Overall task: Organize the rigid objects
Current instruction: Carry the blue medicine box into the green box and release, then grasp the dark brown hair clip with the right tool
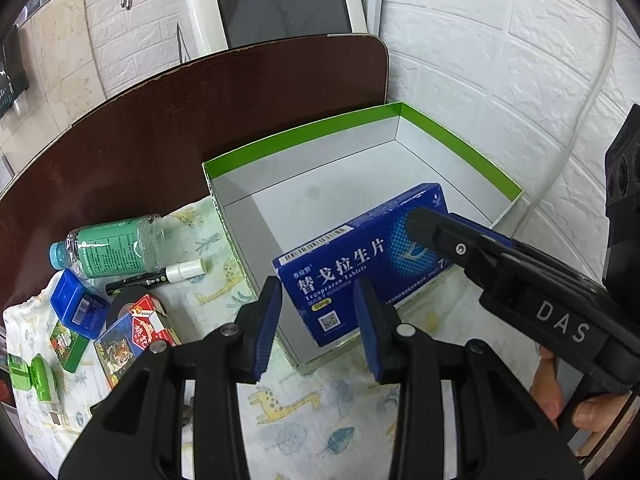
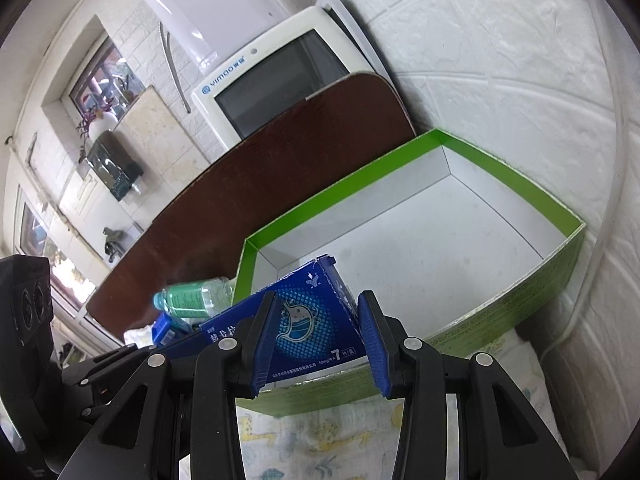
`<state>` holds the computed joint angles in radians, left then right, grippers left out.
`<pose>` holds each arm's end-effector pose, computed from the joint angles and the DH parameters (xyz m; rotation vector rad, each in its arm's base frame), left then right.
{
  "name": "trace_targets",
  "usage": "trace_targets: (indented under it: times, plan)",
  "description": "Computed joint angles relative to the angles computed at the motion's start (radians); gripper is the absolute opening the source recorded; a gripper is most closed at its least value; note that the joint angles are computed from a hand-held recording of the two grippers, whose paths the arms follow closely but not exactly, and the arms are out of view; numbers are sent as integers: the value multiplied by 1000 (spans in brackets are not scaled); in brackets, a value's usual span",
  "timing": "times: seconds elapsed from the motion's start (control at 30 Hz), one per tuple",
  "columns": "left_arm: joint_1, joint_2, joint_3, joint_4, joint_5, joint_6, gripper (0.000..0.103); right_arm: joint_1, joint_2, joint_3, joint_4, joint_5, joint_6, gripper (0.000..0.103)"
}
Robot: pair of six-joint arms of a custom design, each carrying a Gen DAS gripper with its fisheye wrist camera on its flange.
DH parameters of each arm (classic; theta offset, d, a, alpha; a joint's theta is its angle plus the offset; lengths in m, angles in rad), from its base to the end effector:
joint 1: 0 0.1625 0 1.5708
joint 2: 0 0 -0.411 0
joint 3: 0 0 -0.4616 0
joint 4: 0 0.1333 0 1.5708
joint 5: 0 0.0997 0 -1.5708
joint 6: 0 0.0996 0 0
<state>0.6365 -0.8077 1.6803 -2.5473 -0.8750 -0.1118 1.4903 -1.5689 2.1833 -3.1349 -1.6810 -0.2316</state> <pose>-0.4360 -0.5674 0.0402 0.9674 2.3375 -0.5721 0.0804 -0.5247 0.3309 0.1225 -2.5940 1.2960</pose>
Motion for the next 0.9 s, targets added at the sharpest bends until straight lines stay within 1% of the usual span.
trace_targets:
  times: [0.2,0.3,0.4,0.47,0.53,0.57,0.6,0.63,0.67,0.73,0.77,0.9]
  plan:
    - [-2,-4,12,18,16,-5,36,3,11,-3,14,-26,7,43]
    - [3,-21,24,31,-1,-11,36,4,13,-4,30,-34,19,43]
    - [-2,-46,53,12,16,-14,37,21,11,6,-2,-78,21,43]
    - [-4,-72,80,-8,25,-16,39,30,7,10,-8,-89,19,43]
    - [-8,-103,117,-38,47,-15,50,42,2,16,-13,-94,13,43]
    - [-9,-120,139,-56,65,-14,53,42,2,16,-13,-94,13,43]
    - [-9,-138,161,-73,87,-13,58,58,3,21,-16,-98,-3,43]
    - [-7,-158,183,-83,107,-18,60,67,6,23,-15,-97,-13,43]
    - [-3,-177,200,-83,122,-29,60,67,6,23,-15,-97,-13,43]
    - [10,-225,239,-65,148,-73,60,97,24,25,-2,-95,-51,43]
    - [19,-250,257,-56,160,-96,60,97,24,25,-2,-95,-51,43]
    - [53,-348,327,-6,193,-191,61,142,74,23,45,-63,-129,43]
